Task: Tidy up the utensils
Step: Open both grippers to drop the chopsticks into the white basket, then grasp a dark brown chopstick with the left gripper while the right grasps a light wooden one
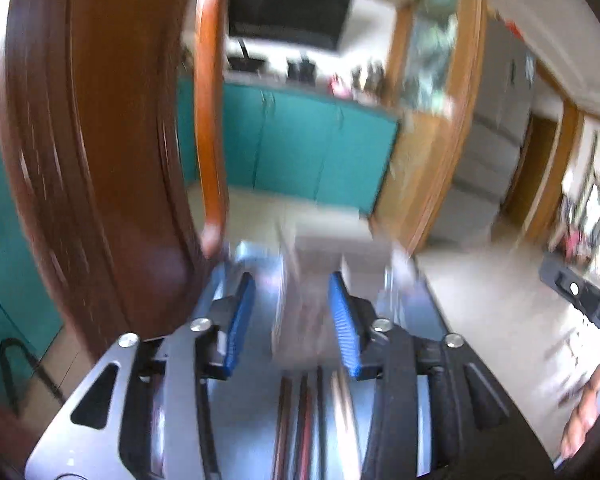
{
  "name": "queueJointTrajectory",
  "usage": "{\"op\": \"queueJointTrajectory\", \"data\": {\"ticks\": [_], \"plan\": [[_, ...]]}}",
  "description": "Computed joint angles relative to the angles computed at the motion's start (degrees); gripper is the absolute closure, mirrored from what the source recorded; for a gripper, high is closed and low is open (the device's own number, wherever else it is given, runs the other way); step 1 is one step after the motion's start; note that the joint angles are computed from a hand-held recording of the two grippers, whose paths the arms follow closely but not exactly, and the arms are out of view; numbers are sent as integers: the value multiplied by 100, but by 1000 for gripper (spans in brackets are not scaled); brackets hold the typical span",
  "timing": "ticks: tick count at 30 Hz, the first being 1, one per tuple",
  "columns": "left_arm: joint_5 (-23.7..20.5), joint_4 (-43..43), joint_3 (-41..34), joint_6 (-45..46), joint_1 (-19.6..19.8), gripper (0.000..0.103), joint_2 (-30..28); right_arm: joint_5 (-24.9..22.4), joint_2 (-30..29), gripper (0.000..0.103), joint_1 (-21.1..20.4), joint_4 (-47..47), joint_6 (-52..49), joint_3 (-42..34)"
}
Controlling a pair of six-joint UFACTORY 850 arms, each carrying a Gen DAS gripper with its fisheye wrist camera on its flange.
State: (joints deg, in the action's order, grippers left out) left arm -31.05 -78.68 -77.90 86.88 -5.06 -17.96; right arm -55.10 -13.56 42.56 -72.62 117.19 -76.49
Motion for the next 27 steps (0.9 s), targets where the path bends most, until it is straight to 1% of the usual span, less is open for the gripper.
{"op": "queueJointTrajectory", "data": {"ticks": [1, 2, 4, 6, 8, 9, 10, 11, 13, 16, 18, 20, 21, 25, 27], "plan": [[65, 369, 115, -124, -14, 54, 2, 121, -104, 62, -44, 426, -288, -31], [117, 777, 184, -340, -28, 54, -8, 370, -267, 62, -131, 988, -677, -72], [85, 1624, 301, -811, -37, 54, -101, 1040, -535, 62, -327, 1885, -1263, -78], [84, 2179, 363, -1206, -45, 54, -187, 1731, -815, 62, -536, 2846, -1944, -130], [32, 2800, 393, -1689, -49, 54, -289, 2156, -1083, 62, -691, 3569, -2535, -285], [3, 3016, 397, -1848, -51, 54, -333, 2281, -1223, 62, -752, 3916, -2872, -398], [-14, 3228, 402, -1990, -55, 56, -380, 2317, -1323, 62, -763, 4097, -3054, -468], [-8, 3288, 434, -2015, -48, 58, -394, 2234, -1488, 62, -787, 4343, -3341, -646], [-120, 3462, 379, -2157, -34, 60, -477, 1895, -1807, 62, -784, 4655, -3804, -1033], [-178, 3602, 296, -2279, -33, 62, -570, 1389, -2035, 62, -684, 4459, -3793, -1322], [-203, 3689, 192, -2389, -49, 62, -642, 1308, -2029, 62, -703, 4496, -3739, -1304], [-190, 3840, 130, -2501, -79, 62, -711, 1425, -1963, 62, -715, 4522, -3700, -1178], [-149, 3936, 96, -2572, -105, 62, -768, 1396, -1948, 62, -709, 4507, -3711, -1152], [41, 4209, 115, -2784, -190, 61, -838, 1021, -2030, 62, -692, 4472, -3798, -1316], [117, 4305, 93, -2887, -207, 64, -858, 984, -2010, 62, -693, 4444, -3783, -1292]]}}
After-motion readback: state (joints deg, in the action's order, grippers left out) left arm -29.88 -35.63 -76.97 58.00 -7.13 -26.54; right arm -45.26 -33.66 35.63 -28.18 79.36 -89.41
